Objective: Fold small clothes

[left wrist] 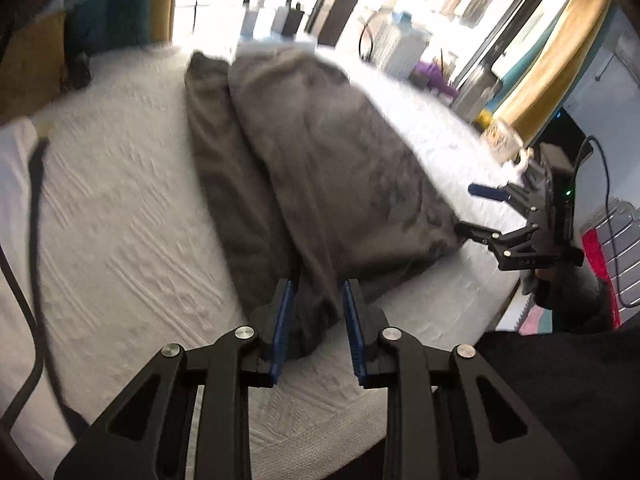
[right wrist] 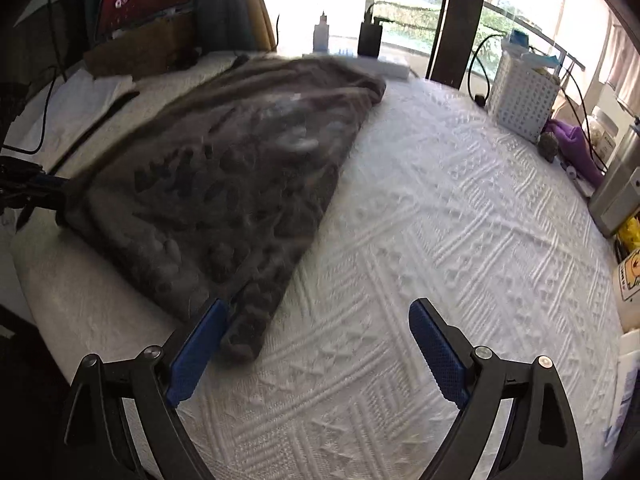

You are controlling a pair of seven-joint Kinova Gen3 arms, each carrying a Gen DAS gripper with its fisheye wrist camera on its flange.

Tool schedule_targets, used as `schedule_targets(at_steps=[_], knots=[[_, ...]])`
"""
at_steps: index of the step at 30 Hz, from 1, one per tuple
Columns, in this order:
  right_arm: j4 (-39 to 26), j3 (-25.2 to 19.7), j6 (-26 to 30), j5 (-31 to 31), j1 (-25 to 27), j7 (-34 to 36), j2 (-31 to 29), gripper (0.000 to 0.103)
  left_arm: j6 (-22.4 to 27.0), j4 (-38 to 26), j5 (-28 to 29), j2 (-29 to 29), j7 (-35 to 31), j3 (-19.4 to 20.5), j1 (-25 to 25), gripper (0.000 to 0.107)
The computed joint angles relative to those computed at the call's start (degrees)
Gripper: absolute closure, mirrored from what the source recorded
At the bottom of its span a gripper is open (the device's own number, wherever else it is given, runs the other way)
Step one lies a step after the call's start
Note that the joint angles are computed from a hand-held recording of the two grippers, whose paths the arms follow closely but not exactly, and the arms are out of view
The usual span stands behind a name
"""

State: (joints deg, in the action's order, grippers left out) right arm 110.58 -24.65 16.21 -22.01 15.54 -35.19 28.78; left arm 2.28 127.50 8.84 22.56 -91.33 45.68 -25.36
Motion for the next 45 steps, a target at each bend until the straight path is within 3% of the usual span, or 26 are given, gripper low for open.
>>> schedule_targets(at_steps=[1, 3, 5, 9, 13, 15, 20, 22, 24, 26, 28, 29, 32, 35, 37, 40, 43, 45], knots=[[-0.9, -0.9, 0.8, -0.5, 1.0, 0.4, 0.1, 0.009, -0.2, -0.2, 0.0, -0.9, 0.1, -0.3, 0.0, 0.081], [-2.8, -2.5, 2.3, -2.2, 2.8, 1.6, 0.7, 0.009, -0.7, -1.2, -0.4, -1.5, 0.1, -1.1, 0.1, 0.065], [-5.0, -3.3, 3.2, -3.9, 3.5, 2.7, 1.8, 0.009, -0.4, -3.0, -1.2, -1.2, 0.0, -4.3, 2.4, 0.065], [-10.9, -1.9, 6.3, -6.3, 2.0, 2.7, 4.6, 0.009, 0.1, -8.8, -1.3, 1.3, -0.8, -14.6, 11.0, 0.065], [-17.1, -0.1, 8.8, -8.6, -0.9, 1.4, 8.5, 0.009, 1.3, -16.3, -6.5, 5.1, 4.3, -25.2, 20.4, 0.065], [-21.1, 1.7, 10.5, -8.1, -3.1, -1.5, 10.7, 0.009, 1.6, -19.4, -5.2, 6.9, 2.6, -29.2, 23.8, 0.065], [-34.3, 4.7, 18.3, -7.9, -6.2, -7.0, 17.8, 0.014, 4.6, -28.6, -4.3, 12.9, -0.2, -29.3, 23.6, 0.065], [-39.6, 6.0, 20.9, -8.1, -7.9, -7.9, 20.3, 0.027, 6.1, -31.6, -3.6, 14.5, -1.1, -29.6, 23.8, 0.065], [-44.9, 7.2, 23.8, -6.9, -9.5, -9.6, 22.7, 0.035, 7.5, -34.9, -4.6, 16.2, 0.4, -32.9, 26.4, 0.065], [-50.3, 8.7, 26.2, -6.1, -11.4, -11.2, 25.3, 0.047, 8.5, -38.0, -5.3, 18.4, 1.0, -33.8, 26.6, 0.065], [-55.6, 10.0, 28.4, -5.8, -13.0, -13.0, 28.2, 0.052, 8.0, -39.4, -3.8, 20.4, -2.2, -30.5, 23.6, 0.065], [-58.2, 10.6, 30.0, -5.1, -13.8, -14.1, 29.6, 0.059, 8.7, -40.7, -2.4, 21.9, -4.5, -27.9, 21.4, 0.066], [-66.2, 12.1, 34.5, -3.1, -16.1, -17.6, 33.9, 0.061, 11.1, -42.9, -1.1, 24.8, -9.4, -20.9, 16.1, 0.103], [-71.9, 12.1, 37.6, -1.1, -17.4, -19.1, 36.6, 0.061, 5.8, -39.4, 2.4, 23.8, -13.7, -17.3, 13.3, 0.103], [-74.9, 12.3, 38.7, -0.6, -18.1, -19.8, 37.9, 0.061, 1.1, -36.4, 4.1, 21.0, -14.0, -19.6, 15.0, 0.103], [-79.0, 12.3, 40.0, -0.1, -19.0, -20.3, 39.9, 0.061, -1.7, -34.8, 0.1, 18.1, -8.3, -27.5, 21.3, 0.103], [-79.8, 13.0, 39.2, 0.9, -20.2, -20.9, 40.2, 0.06, 3.4, -38.5, -3.2, 19.8, -2.1, -35.5, 27.1, 0.102], [-78.6, 13.4, 38.0, 1.6, -20.7, -21.1, 39.5, 0.058, 8.0, -40.9, -1.5, 21.0, -1.5, -37.7, 28.5, 0.101]])
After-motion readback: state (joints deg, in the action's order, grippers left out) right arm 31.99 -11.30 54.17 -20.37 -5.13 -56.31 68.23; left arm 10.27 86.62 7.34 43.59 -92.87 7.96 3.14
